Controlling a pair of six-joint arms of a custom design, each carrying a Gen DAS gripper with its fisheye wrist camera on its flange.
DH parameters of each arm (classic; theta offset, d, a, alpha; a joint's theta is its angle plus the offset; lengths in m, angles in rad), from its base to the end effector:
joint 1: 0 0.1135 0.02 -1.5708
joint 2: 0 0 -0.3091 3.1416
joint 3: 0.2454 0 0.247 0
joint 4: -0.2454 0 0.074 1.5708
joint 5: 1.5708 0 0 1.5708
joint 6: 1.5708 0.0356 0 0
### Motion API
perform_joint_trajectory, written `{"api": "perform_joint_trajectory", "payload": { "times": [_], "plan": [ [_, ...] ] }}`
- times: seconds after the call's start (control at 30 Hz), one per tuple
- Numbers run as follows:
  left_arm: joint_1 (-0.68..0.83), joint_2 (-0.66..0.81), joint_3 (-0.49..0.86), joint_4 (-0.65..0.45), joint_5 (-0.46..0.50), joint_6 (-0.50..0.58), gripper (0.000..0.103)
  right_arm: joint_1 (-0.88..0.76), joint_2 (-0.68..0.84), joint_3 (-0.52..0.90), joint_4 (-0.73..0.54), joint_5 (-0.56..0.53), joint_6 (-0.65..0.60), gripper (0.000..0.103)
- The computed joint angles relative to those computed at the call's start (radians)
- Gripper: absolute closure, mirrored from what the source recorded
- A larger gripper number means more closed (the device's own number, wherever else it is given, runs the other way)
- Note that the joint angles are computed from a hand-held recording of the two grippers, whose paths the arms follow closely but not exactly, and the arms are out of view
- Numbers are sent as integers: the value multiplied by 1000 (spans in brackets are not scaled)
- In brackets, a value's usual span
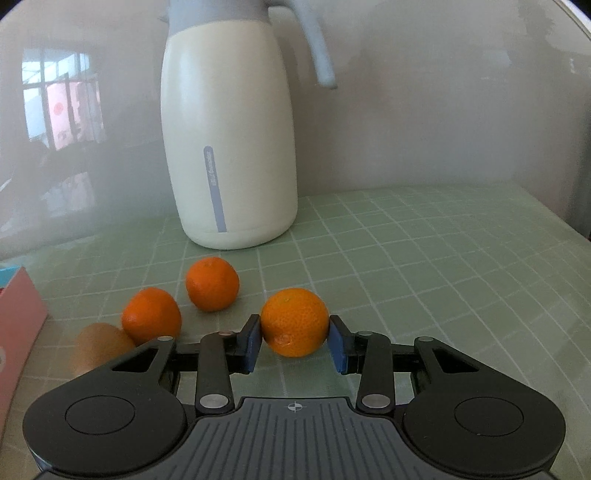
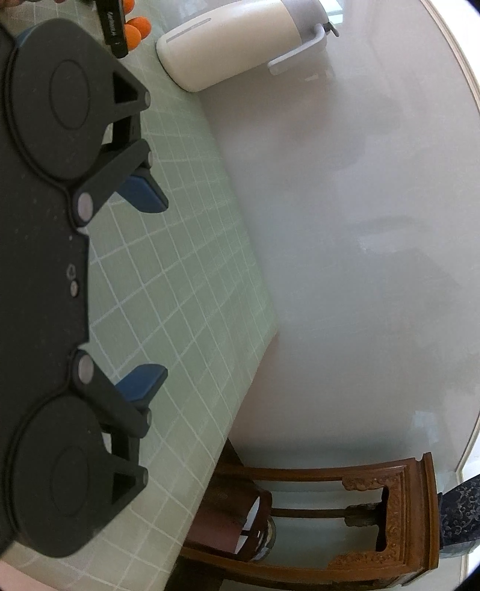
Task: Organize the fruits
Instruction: 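Carry the tangerine into the red box and open the left gripper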
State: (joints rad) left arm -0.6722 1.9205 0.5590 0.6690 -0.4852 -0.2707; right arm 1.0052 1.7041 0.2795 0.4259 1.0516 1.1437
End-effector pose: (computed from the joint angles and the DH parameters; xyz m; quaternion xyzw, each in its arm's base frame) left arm 0.2573 -0.1835 0.1146 0.0751 0.8813 0.0063 0.4664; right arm 0.1359 0.1565 0.1145 0.1987 0.8180 -0.0147 0.5396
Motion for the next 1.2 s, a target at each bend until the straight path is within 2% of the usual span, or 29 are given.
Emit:
{"api": "perform_joint_trajectory", "payload": {
  "times": [0.2, 0.5, 0.83, 1.0, 1.2],
  "plan": [
    [-45, -154, -104, -21, -49, 21, 64, 17, 15, 28, 10, -13, -15, 14],
    [-44, -391, -247, -77, -62, 10, 64, 43, 63, 95, -51, -39, -15, 14],
    [-19, -634, -375, -139, -87, 51, 64, 60, 92, 162, -132, -52, -6, 14],
    [55, -757, -407, -190, -49, 89, 64, 79, 120, 206, -145, -54, -25, 14],
    [209, -884, -440, -237, 43, 146, 64, 98, 149, 271, -153, -62, -63, 14]
  ]
}}
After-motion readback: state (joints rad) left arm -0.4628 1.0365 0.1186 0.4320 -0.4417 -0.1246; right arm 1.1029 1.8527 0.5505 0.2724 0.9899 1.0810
